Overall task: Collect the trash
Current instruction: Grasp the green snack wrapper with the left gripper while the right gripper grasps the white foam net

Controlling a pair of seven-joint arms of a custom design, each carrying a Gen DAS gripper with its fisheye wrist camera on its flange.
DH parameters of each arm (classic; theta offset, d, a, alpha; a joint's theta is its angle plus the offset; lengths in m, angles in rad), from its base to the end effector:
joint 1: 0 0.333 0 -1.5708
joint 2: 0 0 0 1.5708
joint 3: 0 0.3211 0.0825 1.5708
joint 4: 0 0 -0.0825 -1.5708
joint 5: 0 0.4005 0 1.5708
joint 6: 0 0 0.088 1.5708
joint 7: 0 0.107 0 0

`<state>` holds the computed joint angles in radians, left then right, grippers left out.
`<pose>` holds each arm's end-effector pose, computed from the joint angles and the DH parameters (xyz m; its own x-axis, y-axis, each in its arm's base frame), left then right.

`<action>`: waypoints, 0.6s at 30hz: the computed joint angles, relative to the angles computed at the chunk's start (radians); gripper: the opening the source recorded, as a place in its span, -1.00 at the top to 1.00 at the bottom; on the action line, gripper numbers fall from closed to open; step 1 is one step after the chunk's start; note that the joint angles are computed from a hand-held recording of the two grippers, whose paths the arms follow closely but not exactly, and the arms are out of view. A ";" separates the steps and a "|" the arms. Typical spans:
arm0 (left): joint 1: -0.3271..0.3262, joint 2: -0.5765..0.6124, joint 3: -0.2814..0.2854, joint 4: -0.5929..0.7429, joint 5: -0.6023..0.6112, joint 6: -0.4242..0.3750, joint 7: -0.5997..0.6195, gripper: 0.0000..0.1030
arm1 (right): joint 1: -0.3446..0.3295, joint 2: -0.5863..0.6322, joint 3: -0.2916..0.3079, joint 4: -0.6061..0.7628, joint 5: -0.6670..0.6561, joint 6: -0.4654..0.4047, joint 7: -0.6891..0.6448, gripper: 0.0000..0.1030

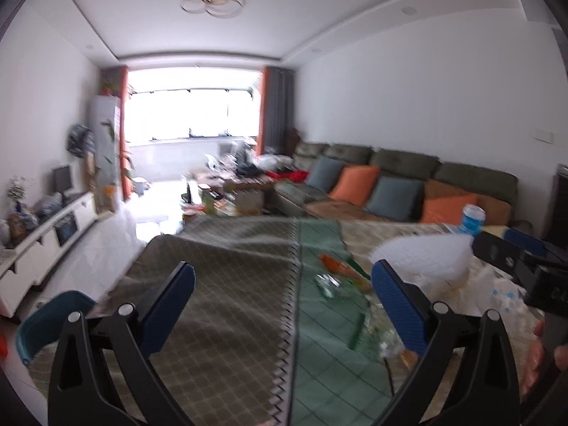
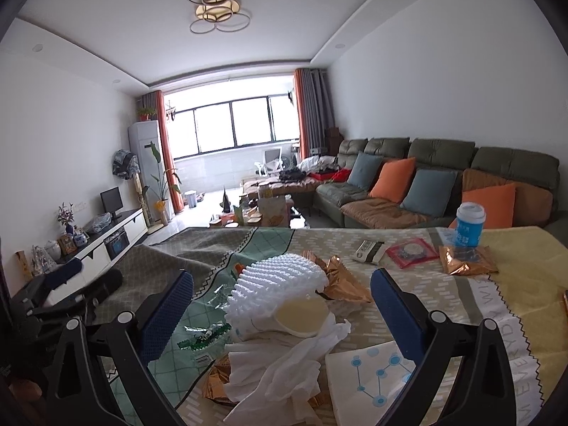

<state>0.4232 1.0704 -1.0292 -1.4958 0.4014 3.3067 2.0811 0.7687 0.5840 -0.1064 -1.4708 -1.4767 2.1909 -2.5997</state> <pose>0.7451 -0.2131 0.3679 -0.6411 -0.7670 0.0272 -0.2344 0.1620 -0.9585 0.6083 0.4493 0.3808 -0.3953 -0.9067 -0.1473 -0.2114 0.2458 -0.9460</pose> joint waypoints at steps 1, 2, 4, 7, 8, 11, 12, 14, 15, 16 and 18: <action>0.015 0.021 -0.030 0.005 0.017 -0.052 0.016 -0.93 | -0.006 0.003 0.005 0.006 0.007 0.016 0.000 -0.93; 0.023 0.033 -0.051 0.010 0.013 -0.091 0.039 -0.93 | -0.012 0.004 0.007 0.007 0.015 0.034 0.003 -0.93; 0.040 0.065 -0.099 0.022 0.001 -0.187 0.092 -0.93 | -0.028 -0.004 0.008 0.003 0.034 0.074 0.008 -0.93; 0.045 0.091 -0.137 0.044 -0.032 -0.305 0.158 -0.93 | -0.052 -0.010 0.008 0.000 0.072 0.135 -0.003 -0.89; 0.040 0.097 -0.141 0.060 -0.046 -0.351 0.176 -0.93 | -0.062 -0.012 0.006 -0.003 0.087 0.167 -0.010 -0.86; 0.023 0.116 -0.153 0.110 -0.094 -0.469 0.227 -0.92 | -0.119 -0.063 -0.003 -0.063 0.089 0.294 0.014 -0.77; 0.016 0.119 -0.154 0.127 -0.109 -0.501 0.241 -0.90 | -0.133 -0.072 -0.007 -0.076 0.083 0.334 0.038 -0.67; -0.004 0.123 -0.150 0.166 -0.142 -0.584 0.265 -0.70 | -0.160 -0.085 -0.014 -0.101 0.062 0.412 0.083 -0.44; -0.014 0.125 -0.147 0.189 -0.158 -0.630 0.278 -0.57 | -0.168 -0.089 -0.017 -0.110 0.050 0.442 0.112 -0.31; -0.027 0.126 -0.141 0.213 -0.174 -0.677 0.288 -0.50 | -0.175 -0.095 -0.021 -0.122 0.033 0.463 0.135 -0.25; -0.049 0.129 -0.128 0.253 -0.204 -0.746 0.304 -0.28 | -0.186 -0.104 -0.023 -0.136 -0.001 0.498 0.179 -0.03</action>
<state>0.3740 1.1989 -1.1572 -1.2431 0.1975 2.5611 2.3854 0.5823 0.4800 -0.1296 -1.6071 -1.4779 2.6884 -2.4208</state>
